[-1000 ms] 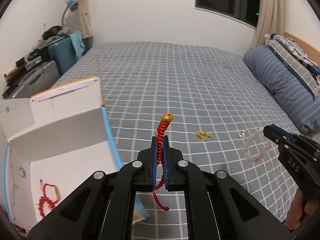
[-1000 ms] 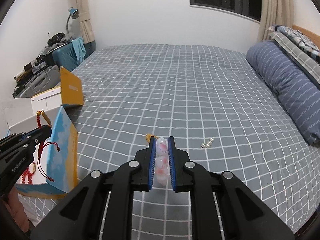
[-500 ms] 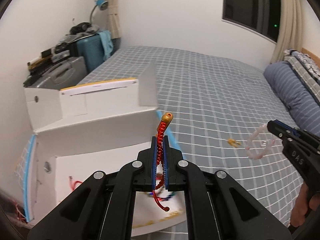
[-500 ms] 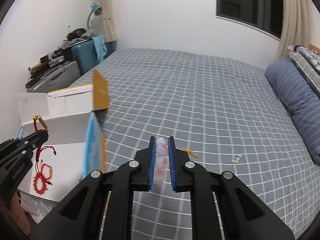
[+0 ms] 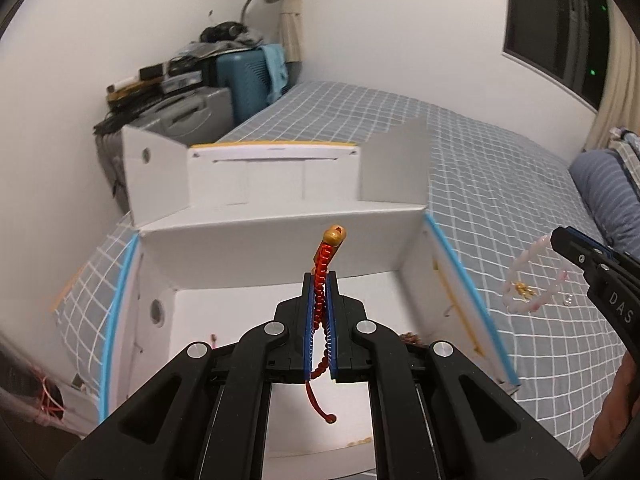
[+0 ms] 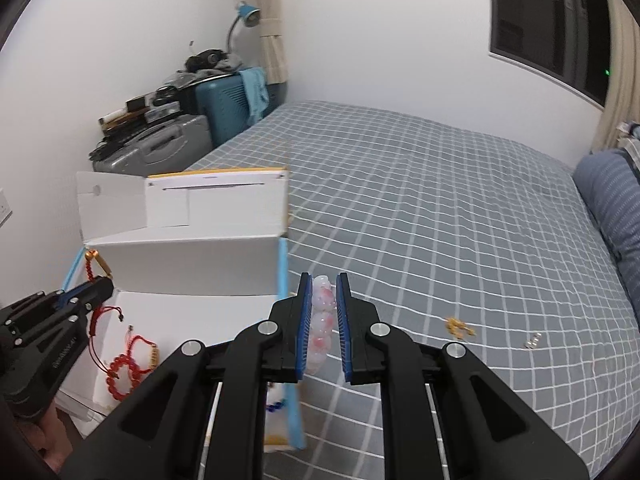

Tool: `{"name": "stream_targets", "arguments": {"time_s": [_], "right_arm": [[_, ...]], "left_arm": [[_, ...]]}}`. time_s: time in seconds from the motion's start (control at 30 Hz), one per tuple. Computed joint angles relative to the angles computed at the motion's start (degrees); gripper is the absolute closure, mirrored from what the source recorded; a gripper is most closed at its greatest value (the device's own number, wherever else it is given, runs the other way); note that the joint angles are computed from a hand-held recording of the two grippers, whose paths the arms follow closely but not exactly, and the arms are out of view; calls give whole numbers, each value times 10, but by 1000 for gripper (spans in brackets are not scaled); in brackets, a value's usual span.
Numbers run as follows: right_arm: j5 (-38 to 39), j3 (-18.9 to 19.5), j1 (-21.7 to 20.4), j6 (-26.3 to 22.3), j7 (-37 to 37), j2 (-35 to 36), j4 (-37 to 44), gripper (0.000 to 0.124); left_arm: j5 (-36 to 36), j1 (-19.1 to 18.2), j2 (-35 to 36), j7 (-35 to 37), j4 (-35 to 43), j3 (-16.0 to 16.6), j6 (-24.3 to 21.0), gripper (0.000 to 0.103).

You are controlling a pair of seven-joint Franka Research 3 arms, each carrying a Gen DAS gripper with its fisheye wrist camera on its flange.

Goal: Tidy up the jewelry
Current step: 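Carry both held bracelets over the open white box, then open both tools to drop the bracelets into the box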

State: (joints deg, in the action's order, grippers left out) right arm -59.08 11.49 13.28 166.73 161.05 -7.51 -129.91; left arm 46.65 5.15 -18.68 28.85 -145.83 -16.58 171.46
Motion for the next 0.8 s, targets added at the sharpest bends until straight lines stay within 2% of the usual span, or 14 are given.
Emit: {"name": "stream_targets", "arguments": {"time_s": [0.17,0.4,0.63,0.7,0.8], "right_arm": [[1,-2,25,-3,-6,43,33,112],[20,-34,80,-6,-25,105,74,112],[92,-64,129,-24,-93,158,113,112],[115,-72,142,-38,-115,169,122,112],[159,-80,155,-57,-157,180,131,112]], "left_arm": [[3,9,-5,2,-15,9,0,98],[-19,19,20,20,-26,29,0,98],[-46,5,88,48,-5,57,-12,98],[-68,-8,95,73,-6,71,-8,98],[-62,-5,91,68,-9,69,-8,98]]}}
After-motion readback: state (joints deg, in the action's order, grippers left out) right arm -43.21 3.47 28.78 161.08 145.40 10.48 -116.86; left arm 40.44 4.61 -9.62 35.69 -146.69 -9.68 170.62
